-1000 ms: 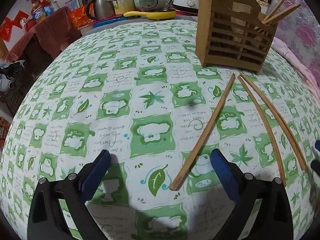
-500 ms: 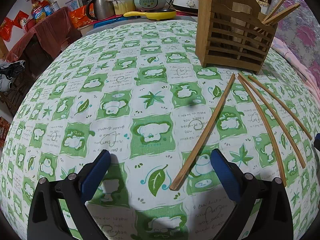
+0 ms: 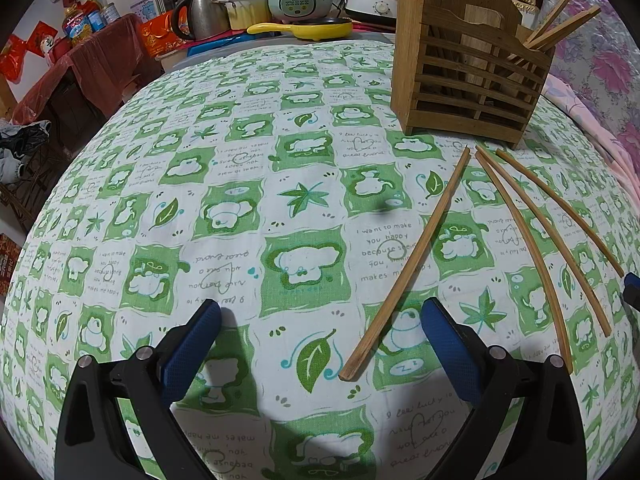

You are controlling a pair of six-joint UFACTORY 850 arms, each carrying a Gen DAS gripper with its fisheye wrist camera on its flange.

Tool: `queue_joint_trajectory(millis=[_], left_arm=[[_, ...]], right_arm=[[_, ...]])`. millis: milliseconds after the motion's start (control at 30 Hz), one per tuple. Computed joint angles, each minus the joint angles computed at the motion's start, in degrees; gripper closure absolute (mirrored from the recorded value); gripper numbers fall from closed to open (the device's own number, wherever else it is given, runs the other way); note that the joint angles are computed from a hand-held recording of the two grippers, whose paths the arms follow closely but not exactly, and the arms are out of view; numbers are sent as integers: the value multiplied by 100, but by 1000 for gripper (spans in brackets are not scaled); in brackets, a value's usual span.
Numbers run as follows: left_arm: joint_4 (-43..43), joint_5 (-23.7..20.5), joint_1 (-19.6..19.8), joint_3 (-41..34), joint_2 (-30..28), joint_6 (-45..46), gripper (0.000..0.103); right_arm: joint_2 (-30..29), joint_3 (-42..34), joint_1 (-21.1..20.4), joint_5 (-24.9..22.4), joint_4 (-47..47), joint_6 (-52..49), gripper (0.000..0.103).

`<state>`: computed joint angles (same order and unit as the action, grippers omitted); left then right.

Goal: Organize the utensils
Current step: 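Position the right tool over a loose chopstick while the left tool hovers still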

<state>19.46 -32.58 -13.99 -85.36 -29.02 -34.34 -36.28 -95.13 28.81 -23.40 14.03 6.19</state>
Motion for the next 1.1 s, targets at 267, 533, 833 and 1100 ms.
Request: queue_joint_trajectory(millis=[267,533,833,1100], left_arm=[[3,3,-1,6,4,-5,4],[7,9,0,16,10,-11,4],[1,15,1,10,4,-2,4],[0,17,2,10,4,-2,4]], right_arm=[[46,117,-94,122,674,-393,28],[37,128,-140,79,1457,-1140,20],[-187,-281,47,-315,165,-403,6],[-495,-817,264,-825,-2324,1441,7]])
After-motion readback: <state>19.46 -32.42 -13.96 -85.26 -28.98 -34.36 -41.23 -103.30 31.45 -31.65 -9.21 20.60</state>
